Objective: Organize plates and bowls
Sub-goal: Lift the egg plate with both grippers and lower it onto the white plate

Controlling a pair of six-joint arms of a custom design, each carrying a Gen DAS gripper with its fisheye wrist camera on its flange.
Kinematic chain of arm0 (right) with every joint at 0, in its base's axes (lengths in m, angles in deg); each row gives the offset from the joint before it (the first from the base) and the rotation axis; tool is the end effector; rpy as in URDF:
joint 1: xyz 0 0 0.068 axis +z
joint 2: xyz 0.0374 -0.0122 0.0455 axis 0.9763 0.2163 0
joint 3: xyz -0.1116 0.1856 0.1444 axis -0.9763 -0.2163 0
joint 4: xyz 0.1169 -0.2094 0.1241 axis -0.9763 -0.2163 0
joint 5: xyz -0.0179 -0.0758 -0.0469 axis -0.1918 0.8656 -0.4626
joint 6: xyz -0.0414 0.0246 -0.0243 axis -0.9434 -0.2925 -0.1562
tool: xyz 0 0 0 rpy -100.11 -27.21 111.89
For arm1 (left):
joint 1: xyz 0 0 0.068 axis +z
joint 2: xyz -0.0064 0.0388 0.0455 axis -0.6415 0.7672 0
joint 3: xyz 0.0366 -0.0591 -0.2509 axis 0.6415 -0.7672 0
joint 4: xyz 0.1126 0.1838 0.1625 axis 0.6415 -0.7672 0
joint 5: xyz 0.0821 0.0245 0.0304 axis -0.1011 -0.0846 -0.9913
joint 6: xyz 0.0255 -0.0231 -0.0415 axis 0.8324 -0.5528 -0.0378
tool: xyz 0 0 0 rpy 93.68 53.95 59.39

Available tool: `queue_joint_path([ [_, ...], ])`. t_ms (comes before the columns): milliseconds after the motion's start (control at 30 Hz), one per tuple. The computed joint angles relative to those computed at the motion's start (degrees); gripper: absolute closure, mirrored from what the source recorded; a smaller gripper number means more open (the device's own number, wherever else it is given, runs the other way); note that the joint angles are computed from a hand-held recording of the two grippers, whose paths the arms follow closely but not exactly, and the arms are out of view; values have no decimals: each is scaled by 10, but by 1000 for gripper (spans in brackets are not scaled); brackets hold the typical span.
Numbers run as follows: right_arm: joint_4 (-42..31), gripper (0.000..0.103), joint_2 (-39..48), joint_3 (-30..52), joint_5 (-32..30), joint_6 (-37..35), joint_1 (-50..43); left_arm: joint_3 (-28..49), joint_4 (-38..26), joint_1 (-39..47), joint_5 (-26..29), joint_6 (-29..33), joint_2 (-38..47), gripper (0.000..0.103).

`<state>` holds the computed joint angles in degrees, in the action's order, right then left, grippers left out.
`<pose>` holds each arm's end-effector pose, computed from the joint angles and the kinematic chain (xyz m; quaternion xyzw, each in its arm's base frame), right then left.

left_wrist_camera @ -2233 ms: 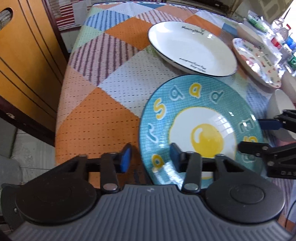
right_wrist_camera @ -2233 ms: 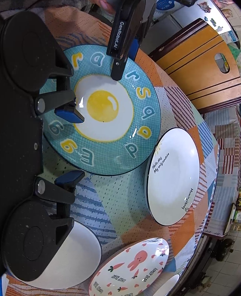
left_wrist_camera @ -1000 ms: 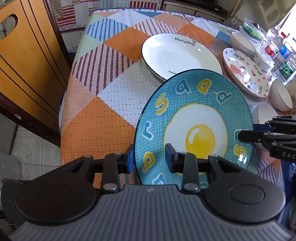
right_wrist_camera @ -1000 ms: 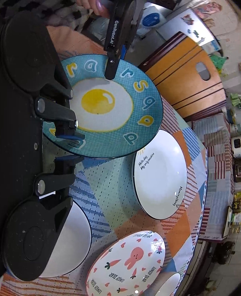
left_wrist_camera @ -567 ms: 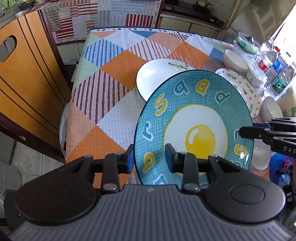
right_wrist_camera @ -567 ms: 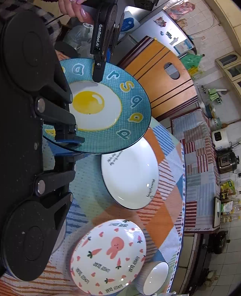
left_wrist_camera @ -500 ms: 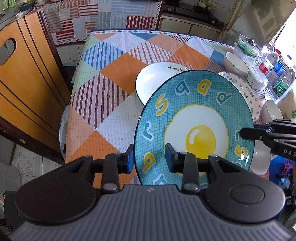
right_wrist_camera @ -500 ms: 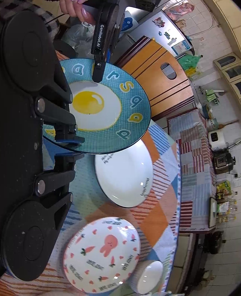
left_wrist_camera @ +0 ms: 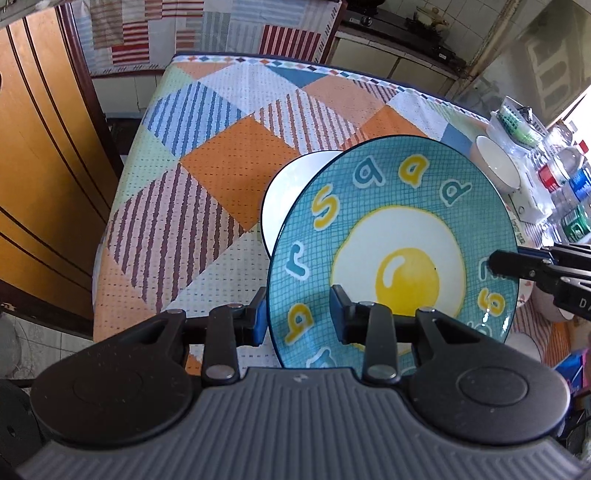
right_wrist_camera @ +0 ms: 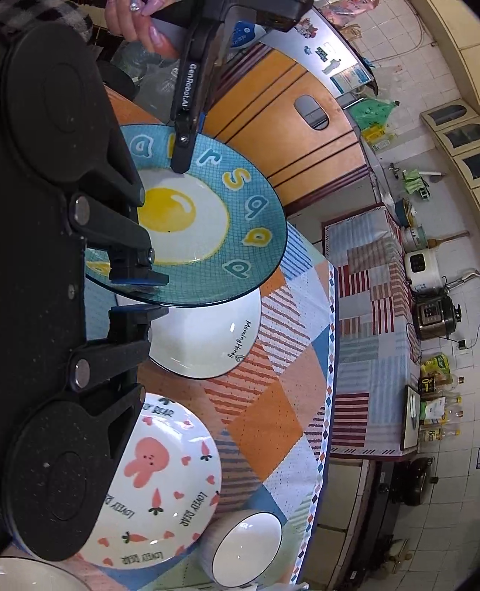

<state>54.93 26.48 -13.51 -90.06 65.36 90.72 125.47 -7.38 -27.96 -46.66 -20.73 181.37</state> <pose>0.2225 0.0588 0.2013 -0.0594 0.9270 0.1534 0.3371 0.3160 0.0504 0.1861 0.1267 0.9518 -0.1695 0.2219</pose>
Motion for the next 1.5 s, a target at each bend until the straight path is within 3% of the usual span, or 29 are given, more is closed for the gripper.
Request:
queue_joint_path([
  [300,59,89,142,55,-24,-36,-34,72,17,-30,-27,-37,109,70],
  [667,76,87,241,101,-8,-46,-40,115,14,-58,-69,-49,149,70],
  [1233,104,78,301,119,125,-80,19,151,9,-95,-122,-74,189,71],
  [1433,151,78,300,99,245,-138,78,127,25,-115,-155,-74,156,71],
  [1500,139,79,287,99,204,-124,67,116,22,-116,-153,-70,139,71],
])
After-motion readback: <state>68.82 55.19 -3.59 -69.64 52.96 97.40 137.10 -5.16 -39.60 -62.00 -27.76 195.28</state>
